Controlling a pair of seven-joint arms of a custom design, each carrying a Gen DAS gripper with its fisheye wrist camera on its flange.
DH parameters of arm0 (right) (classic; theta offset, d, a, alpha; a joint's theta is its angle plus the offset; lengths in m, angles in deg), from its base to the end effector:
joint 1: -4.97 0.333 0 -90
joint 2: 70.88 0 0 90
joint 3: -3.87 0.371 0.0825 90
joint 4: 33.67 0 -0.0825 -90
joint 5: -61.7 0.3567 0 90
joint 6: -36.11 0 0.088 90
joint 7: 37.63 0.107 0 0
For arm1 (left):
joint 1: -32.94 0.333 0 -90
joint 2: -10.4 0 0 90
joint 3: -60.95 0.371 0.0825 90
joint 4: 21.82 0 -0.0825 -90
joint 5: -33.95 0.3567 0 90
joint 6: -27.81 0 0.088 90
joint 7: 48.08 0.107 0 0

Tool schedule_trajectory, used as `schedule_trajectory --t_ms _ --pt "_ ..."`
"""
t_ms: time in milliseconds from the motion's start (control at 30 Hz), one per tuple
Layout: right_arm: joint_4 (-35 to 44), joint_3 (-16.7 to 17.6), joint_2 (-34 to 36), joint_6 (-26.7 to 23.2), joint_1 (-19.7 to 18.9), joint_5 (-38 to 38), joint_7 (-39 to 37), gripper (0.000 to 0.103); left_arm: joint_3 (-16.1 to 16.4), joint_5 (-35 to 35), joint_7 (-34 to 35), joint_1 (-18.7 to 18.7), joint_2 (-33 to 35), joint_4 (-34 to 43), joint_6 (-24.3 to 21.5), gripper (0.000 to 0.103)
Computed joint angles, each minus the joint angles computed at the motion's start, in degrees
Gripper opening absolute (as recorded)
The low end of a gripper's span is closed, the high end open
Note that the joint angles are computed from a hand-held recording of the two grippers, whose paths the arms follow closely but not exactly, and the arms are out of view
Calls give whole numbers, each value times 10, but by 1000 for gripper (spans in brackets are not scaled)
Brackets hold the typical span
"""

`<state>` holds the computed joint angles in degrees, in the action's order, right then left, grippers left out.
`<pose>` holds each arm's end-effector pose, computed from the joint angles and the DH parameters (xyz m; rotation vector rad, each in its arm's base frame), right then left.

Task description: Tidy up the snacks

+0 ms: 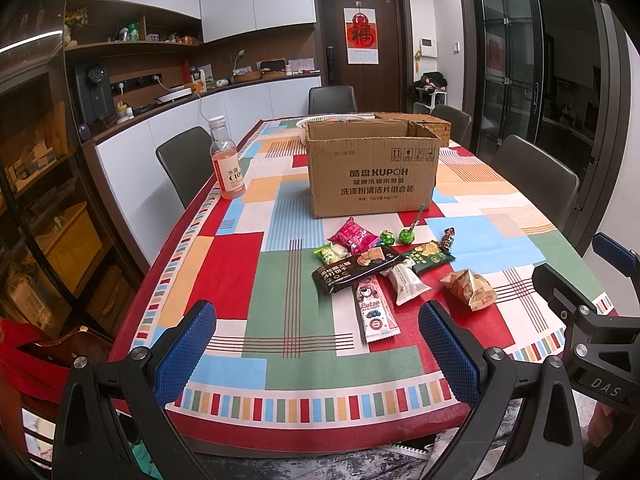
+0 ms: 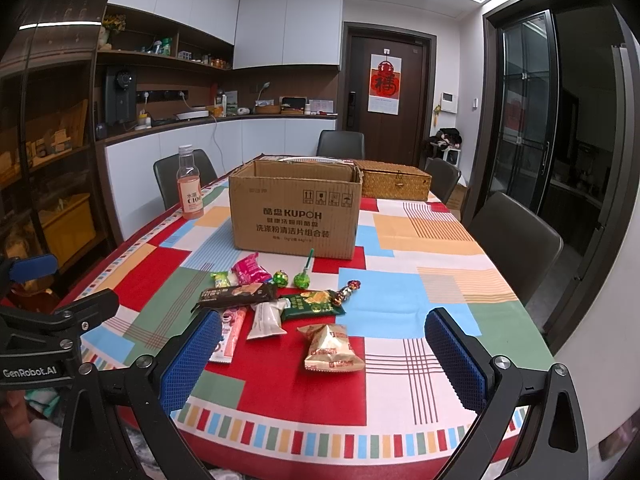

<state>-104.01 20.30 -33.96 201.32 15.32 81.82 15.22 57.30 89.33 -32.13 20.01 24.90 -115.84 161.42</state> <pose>0.7445 0.2578 0.5761 -1.9173 0.9247 -0.6222 0.6422 -0.1712 0.5838 -1.9478 1.1964 -0.4986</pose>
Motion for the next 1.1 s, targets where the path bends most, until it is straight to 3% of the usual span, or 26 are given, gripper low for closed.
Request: schedule_trajectory --t_ms 533,667,967,1100 --pt "11 -7 -2 -12 1 0 6 103 0 -2 -1 -2 4 3 -2 103" --pt "22 -16 5 -26 6 -5 14 103 -1 -24 16 11 1 -5 27 103" --pt "105 -48 55 -107 30 -30 64 103 14 -18 37 8 36 21 35 102" --pt "184 -69 99 -168 44 -50 96 102 4 -103 120 22 56 50 7 99"
